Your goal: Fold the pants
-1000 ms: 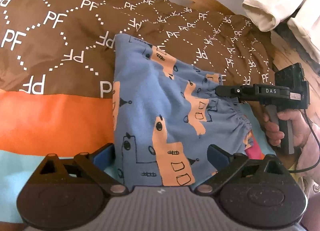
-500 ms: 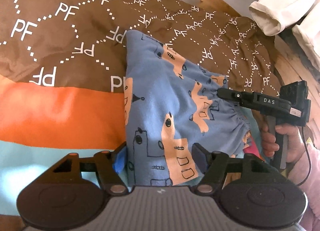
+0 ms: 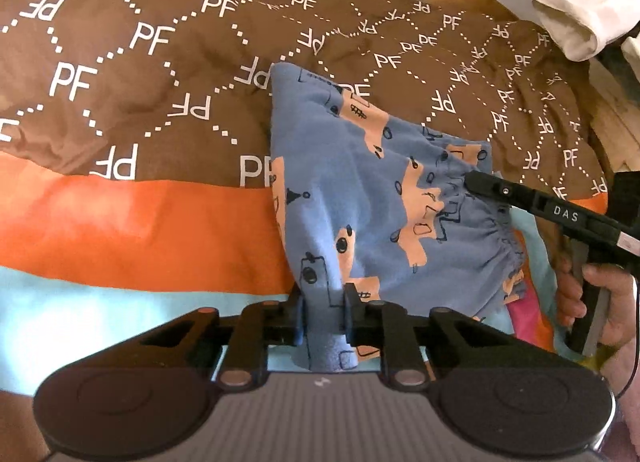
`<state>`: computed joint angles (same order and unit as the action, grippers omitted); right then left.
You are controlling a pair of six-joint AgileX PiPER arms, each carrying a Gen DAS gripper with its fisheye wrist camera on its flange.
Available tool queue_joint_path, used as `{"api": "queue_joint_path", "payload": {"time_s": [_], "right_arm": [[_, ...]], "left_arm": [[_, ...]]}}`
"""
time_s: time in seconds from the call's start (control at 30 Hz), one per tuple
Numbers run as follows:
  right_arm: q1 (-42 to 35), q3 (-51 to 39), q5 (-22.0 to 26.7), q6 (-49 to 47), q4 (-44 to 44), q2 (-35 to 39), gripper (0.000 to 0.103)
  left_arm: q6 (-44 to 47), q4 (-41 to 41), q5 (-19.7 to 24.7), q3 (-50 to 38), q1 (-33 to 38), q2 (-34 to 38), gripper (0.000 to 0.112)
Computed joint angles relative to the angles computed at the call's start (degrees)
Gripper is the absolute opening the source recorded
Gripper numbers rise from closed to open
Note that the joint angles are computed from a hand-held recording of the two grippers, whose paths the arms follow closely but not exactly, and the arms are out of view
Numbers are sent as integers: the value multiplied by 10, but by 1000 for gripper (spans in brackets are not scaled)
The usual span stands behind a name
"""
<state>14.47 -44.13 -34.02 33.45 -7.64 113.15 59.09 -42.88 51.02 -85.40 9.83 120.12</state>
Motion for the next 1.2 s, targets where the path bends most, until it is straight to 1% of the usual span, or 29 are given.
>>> {"api": "queue_joint_path", "payload": {"time_s": [0.13,0.27,0.43,0.67,0.93,1.2], "right_arm": [[28,-4,27,-92,89,-17,22],[39,-1,30,-137,125,-26,20],[36,9,21,-133,115,-37,17],[49,11,19,-182,143,-48,16],[51,17,6,-204,148,-63,16],[52,27,-6,-220,166,-78,15]], "left_arm": [[-24,25,-10,13,-13,-24,19],[-6,21,-18,34,-20,-50,19],[0,9,-15,40,-22,-60,19],[0,4,-18,49,-18,-67,18],[43,-25,-31,78,-16,-82,18],[63,-41,-27,85,-18,-85,18]]}}
